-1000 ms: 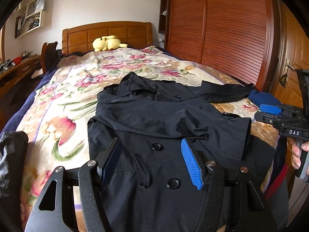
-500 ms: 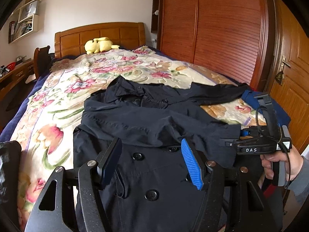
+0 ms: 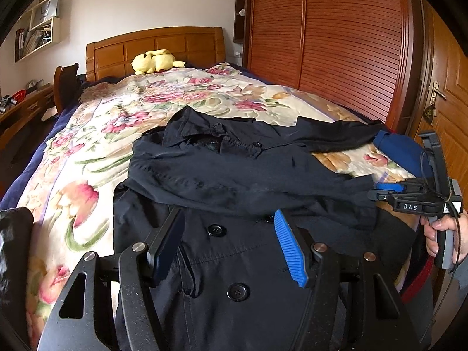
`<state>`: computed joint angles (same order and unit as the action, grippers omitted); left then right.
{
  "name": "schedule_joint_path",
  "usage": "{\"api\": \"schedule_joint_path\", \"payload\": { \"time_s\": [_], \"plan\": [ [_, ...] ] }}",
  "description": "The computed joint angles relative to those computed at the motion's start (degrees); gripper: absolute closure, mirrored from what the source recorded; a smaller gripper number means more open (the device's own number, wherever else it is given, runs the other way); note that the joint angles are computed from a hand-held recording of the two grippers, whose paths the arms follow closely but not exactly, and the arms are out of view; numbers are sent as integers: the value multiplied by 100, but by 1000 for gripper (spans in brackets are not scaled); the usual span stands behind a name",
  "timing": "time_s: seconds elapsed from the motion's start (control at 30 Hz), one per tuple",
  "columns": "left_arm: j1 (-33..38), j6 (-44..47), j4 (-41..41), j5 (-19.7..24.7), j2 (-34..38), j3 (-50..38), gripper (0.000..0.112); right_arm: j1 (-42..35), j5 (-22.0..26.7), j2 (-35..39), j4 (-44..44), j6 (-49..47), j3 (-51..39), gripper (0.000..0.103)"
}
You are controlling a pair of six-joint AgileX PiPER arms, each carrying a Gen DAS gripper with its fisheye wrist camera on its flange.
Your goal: Fold large clothes
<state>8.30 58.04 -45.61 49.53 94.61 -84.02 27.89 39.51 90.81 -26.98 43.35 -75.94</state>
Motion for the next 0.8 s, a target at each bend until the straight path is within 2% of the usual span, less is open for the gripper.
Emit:
{"api": "schedule_joint_path", "payload": {
  "time_s": [0.07,0.2,0.27,0.4,0.57,0.8],
  "plan": [
    [-5,5,10,-17,-3,11,47,110,76,-2,-439,296,-17,54],
    [-11,-13,19,-15,4,6,47,404,63,-4,-1050,877,-30,53],
    [-14,-18,29,-16,4,5,47,473,-179,138,-1155,846,-50,53],
    [-36,-36,76,-64,3,28,47,266,-432,717,-623,-5,-583,58],
    [-70,-117,177,-125,57,0,48,-116,-533,1565,715,-1314,-1570,58],
    [-72,-136,192,-142,67,-19,48,-146,-245,2379,1742,-2422,-2222,58]
  ]
}}
